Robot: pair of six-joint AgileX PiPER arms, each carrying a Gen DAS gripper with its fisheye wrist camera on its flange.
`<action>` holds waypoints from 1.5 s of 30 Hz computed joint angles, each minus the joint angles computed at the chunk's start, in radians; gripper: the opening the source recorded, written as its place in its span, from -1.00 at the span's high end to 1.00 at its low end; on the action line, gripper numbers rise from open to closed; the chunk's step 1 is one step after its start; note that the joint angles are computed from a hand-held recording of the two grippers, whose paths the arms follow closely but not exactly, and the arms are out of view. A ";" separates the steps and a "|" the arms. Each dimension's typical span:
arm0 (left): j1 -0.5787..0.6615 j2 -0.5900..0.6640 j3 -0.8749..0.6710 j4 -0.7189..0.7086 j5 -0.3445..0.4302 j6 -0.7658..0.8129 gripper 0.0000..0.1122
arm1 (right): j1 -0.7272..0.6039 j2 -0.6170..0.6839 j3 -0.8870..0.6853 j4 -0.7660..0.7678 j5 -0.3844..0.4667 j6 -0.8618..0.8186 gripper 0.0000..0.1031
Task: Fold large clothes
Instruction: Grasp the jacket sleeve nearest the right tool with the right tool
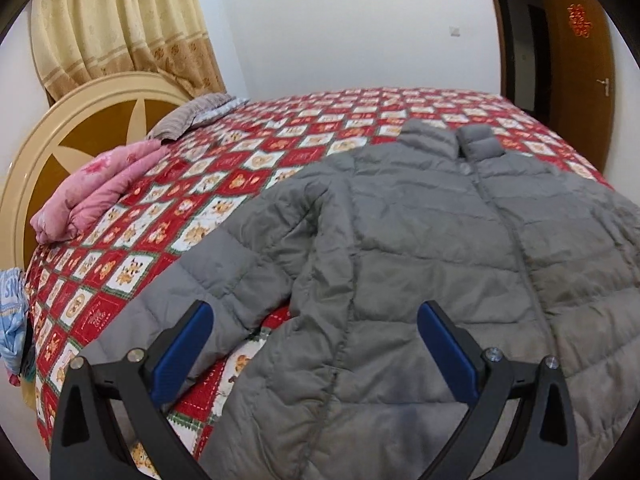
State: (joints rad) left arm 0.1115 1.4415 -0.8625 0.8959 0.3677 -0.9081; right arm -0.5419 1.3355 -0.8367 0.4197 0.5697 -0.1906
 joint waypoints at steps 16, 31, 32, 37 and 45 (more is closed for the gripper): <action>0.148 0.094 -0.160 -0.419 0.037 0.507 -0.84 | 0.387 -0.154 -0.094 -0.574 -0.093 0.410 0.75; 0.268 0.087 -0.142 -0.601 -0.011 0.759 -0.84 | 1.147 0.134 -0.483 -1.141 0.084 0.830 0.86; 0.270 0.090 -0.145 -0.599 -0.013 0.760 -0.84 | 1.177 0.164 -0.503 -1.156 0.086 0.837 0.86; 0.265 0.096 -0.165 -0.582 -0.021 0.773 -0.84 | 1.275 0.314 -0.598 -1.135 0.085 0.801 0.87; 0.245 0.131 -0.209 -0.558 -0.031 0.742 -0.84 | 1.302 0.536 -0.715 -1.062 0.034 0.814 0.87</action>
State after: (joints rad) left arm 0.3561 1.5722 -1.0719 0.3380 0.3364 -0.1662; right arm 0.7605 1.8710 -1.5516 -0.6421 0.6034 0.6236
